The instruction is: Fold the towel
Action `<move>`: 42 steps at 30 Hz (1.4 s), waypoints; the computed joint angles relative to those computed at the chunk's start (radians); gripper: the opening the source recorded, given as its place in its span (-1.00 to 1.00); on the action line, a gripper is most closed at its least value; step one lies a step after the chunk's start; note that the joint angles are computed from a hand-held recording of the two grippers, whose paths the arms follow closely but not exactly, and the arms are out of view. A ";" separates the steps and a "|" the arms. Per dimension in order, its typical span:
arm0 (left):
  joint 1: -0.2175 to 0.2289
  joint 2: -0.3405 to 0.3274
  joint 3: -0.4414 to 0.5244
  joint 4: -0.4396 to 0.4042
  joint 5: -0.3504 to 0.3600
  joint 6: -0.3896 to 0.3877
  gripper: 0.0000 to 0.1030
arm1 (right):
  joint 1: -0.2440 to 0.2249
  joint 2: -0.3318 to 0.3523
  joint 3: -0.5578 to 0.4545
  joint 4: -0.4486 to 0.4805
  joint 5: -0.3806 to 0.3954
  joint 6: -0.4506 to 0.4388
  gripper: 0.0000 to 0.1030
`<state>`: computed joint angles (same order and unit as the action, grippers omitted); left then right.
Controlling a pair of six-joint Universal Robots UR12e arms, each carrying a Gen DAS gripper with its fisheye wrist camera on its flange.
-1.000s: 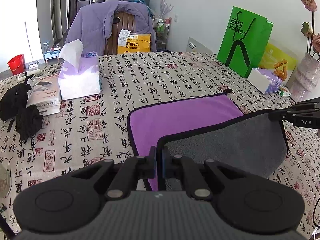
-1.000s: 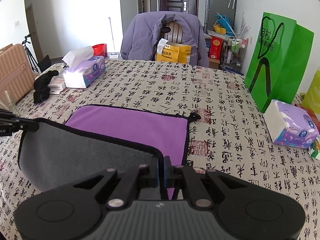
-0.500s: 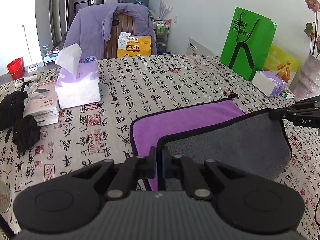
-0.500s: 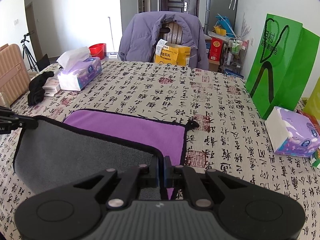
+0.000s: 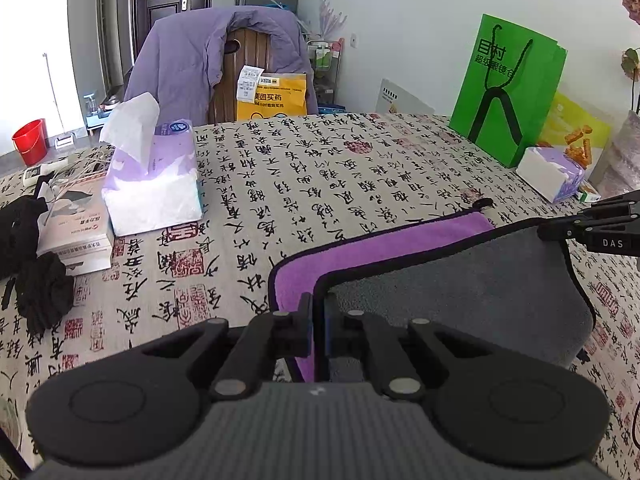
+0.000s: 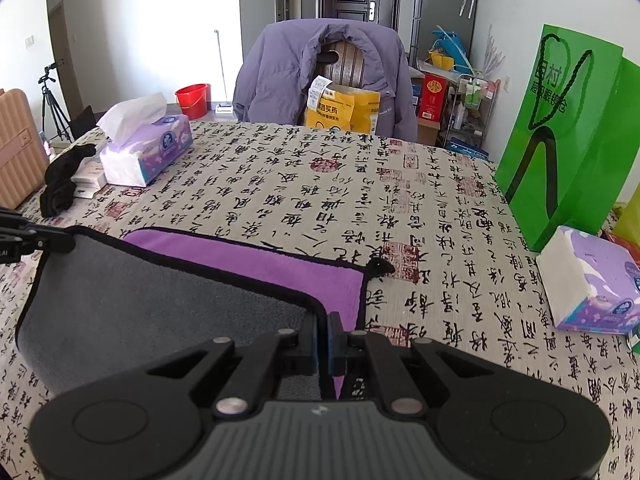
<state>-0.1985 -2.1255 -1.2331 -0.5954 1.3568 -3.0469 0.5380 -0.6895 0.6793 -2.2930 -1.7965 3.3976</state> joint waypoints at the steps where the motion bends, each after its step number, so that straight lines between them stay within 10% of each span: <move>1: 0.001 -0.006 0.010 -0.005 -0.001 0.001 -0.89 | -0.001 0.005 -0.008 0.003 0.001 -0.001 -0.91; 37: 0.009 -0.121 0.157 -0.045 -0.006 0.015 -0.87 | -0.026 0.158 -0.269 0.121 0.003 -0.053 -0.91; 40: 0.013 -0.124 0.166 -0.062 -0.015 0.002 -0.42 | -0.030 0.155 -0.264 0.122 0.010 -0.011 -0.70; 42: 0.013 -0.120 0.159 -0.040 -0.013 -0.016 0.66 | -0.032 0.147 -0.248 0.106 0.018 0.021 -0.20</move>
<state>-0.1851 -2.2458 -1.0742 -0.6354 1.3440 -3.0628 0.5057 -0.5429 0.4312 -2.1865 -1.7782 3.4185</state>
